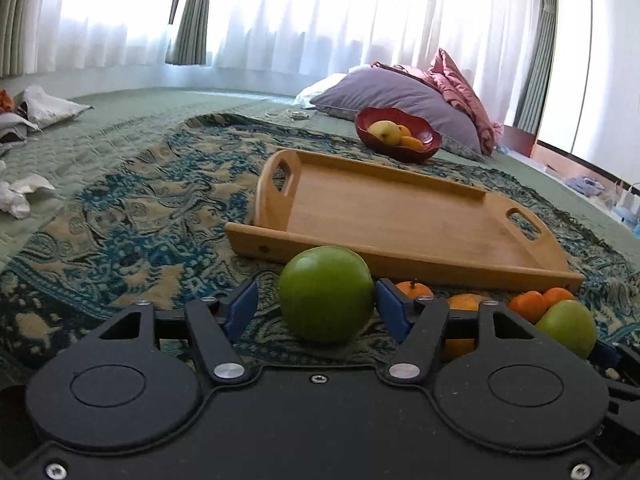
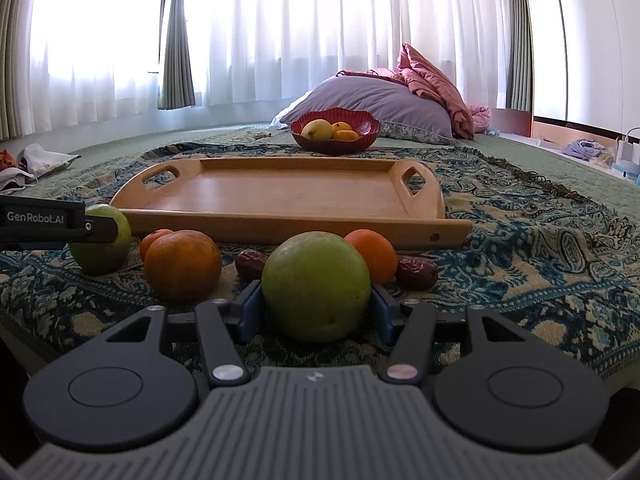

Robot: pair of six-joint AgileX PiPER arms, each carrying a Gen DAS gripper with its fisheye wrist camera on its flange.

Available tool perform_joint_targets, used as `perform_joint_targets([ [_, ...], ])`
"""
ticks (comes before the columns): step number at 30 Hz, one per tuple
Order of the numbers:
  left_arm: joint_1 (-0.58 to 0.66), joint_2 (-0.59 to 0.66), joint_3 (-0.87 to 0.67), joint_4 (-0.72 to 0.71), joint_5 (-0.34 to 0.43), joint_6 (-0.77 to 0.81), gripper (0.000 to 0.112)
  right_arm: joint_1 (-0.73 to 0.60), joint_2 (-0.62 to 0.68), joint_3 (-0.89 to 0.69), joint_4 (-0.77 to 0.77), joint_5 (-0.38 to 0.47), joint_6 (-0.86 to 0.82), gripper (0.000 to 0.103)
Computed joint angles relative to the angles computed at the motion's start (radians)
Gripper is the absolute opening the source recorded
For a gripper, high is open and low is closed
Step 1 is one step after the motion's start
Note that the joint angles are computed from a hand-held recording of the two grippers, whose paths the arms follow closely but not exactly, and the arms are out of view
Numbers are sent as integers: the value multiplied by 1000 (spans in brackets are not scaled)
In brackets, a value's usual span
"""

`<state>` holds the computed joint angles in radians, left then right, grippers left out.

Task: Organize fruits
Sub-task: 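Close the left tool on a green pomelo while the right tool grasps the other green pomelo, then carry the left tool's pomelo onto the tray and open it while the right tool does likewise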

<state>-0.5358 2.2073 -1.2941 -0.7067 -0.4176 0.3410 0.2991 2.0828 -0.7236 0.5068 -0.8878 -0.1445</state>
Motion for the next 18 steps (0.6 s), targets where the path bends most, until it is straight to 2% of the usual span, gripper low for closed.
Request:
perform_joint_targets([
  [4,17,36,-61,13,67,-41,60,-1,3,-7,3,8,-5,59],
  [6,20,46,-72,48,72,-85,57,-1,6,-10,0,5,-12,59],
  [7,19,46,-70,69,66,-105,50,-2,7,-15,0,8,-19,59],
  [9,8,39,-66,25,51,-61,50,-1,6,-16,0,10,-24,59],
  [13,-29,28,-61,-144,0,136,50,-3,-10,12,-23,-17,30,58],
  [18,-36,-2,-46,-119,-29,128,50,-7,-50,34,-20,-49,31,58],
])
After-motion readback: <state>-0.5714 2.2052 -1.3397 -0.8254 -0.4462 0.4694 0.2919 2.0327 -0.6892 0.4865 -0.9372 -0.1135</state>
